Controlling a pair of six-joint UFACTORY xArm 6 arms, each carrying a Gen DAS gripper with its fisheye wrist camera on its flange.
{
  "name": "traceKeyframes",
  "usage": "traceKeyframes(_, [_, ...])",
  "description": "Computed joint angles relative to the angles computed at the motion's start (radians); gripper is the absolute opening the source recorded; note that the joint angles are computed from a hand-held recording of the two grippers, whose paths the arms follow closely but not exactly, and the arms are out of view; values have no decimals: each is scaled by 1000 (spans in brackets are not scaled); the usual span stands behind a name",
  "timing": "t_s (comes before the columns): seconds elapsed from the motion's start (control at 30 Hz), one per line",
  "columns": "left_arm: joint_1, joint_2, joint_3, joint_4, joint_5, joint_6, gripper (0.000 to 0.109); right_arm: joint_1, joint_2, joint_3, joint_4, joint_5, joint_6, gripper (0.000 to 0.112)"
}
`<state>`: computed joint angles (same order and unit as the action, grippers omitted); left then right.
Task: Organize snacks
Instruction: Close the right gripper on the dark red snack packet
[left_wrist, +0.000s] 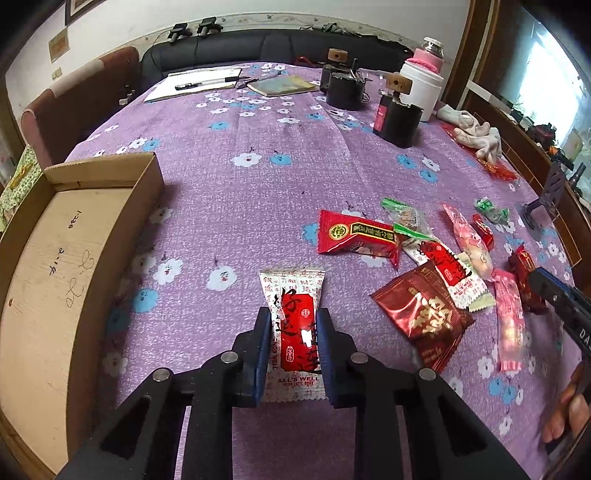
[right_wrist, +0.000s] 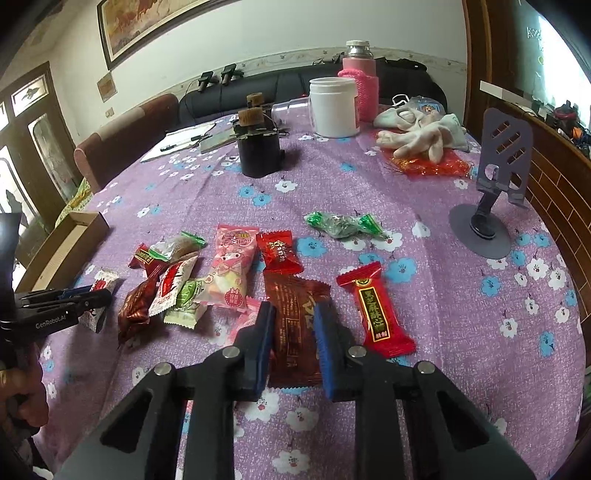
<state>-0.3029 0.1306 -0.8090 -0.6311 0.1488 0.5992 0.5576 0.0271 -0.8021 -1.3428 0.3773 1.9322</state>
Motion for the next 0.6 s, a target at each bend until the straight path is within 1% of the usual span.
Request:
traceKeyframes(0.07, [0,-5,7,-22,-5,28,24,3,-9,6,-14,4,18,16])
traceKeyframes(0.2, [-3,-13,10,-126,4,133,23,-1,-17,12,-34,-5,41,13])
traceKeyframes(0.33, [5,-25,6,-250,39,256,21,-2,-25,18,-54,-10,60,10])
traceKeyframes(0.4, [5,-37,13,-301,41,311,20,-2,-31,22,-64,-11,73,9])
traceKeyframes(0.47, [0,-55,27,-329,23,346,20,-4,-35,26,-75,-16,86,9])
traceKeyframes(0.6, [-3,-95,45,-373,20,393,20,-5,-45,34,-98,-24,115,7])
